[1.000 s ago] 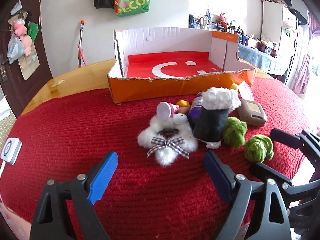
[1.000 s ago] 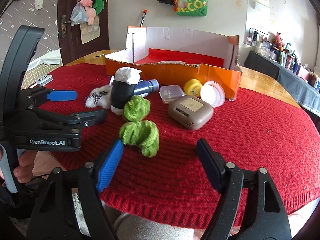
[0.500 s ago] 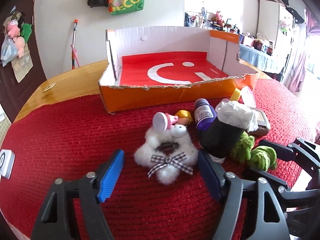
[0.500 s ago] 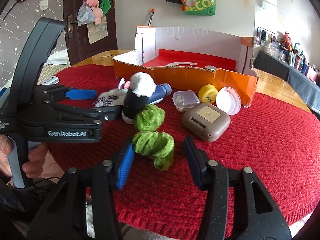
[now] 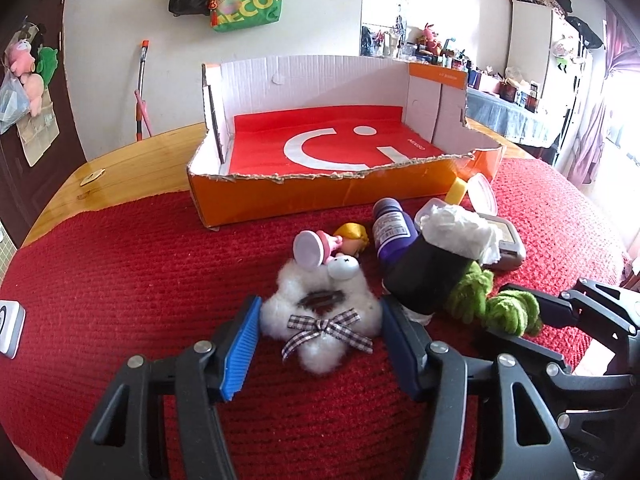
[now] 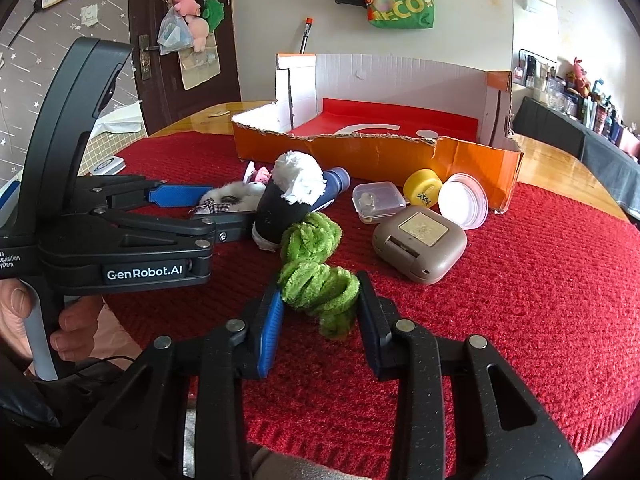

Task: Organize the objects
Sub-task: 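Close right tool on green yarn ball while left tool closes on white plush bunny, then lift both held toys and carry them over the orange cardboard box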

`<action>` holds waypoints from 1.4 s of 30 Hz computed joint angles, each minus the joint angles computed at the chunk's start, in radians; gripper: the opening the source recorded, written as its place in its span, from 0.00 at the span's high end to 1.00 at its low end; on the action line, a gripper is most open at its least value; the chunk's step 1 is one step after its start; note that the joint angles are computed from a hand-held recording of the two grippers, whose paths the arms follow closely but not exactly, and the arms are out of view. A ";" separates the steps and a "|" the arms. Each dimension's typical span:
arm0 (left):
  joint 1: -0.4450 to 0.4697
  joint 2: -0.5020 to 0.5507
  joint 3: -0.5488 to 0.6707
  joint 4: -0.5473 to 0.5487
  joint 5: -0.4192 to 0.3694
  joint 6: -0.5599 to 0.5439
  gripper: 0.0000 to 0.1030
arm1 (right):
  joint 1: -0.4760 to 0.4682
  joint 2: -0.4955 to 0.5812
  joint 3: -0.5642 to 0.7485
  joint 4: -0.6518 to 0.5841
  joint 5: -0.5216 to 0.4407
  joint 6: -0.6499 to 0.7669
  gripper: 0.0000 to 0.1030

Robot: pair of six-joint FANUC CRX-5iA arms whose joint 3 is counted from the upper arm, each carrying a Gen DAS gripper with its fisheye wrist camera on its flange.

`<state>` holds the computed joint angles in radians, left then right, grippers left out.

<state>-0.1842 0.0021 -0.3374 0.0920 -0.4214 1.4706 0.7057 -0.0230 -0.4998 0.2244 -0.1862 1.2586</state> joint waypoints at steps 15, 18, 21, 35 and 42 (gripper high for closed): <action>-0.015 -0.059 -0.018 -0.032 0.032 0.033 0.41 | -0.004 -0.025 0.052 -0.161 -0.012 0.170 0.69; -0.016 -0.066 -0.018 -0.034 0.033 0.042 0.41 | -0.005 -0.027 0.056 -0.163 -0.006 0.179 0.69; -0.013 -0.072 -0.022 -0.024 0.038 0.037 0.41 | -0.004 -0.028 0.065 -0.177 -0.005 0.201 0.69; -0.011 -0.076 -0.022 -0.008 0.050 0.028 0.41 | -0.028 -0.015 0.143 -0.326 -0.064 0.347 0.69; -0.013 -0.071 -0.002 -0.024 0.053 0.037 0.41 | -0.041 -0.002 0.175 -0.350 -0.075 0.381 0.69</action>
<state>-0.1976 -0.0685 -0.3398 0.0683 -0.3681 1.5075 0.6645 -0.0253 -0.3248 -0.1251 -0.2609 1.6395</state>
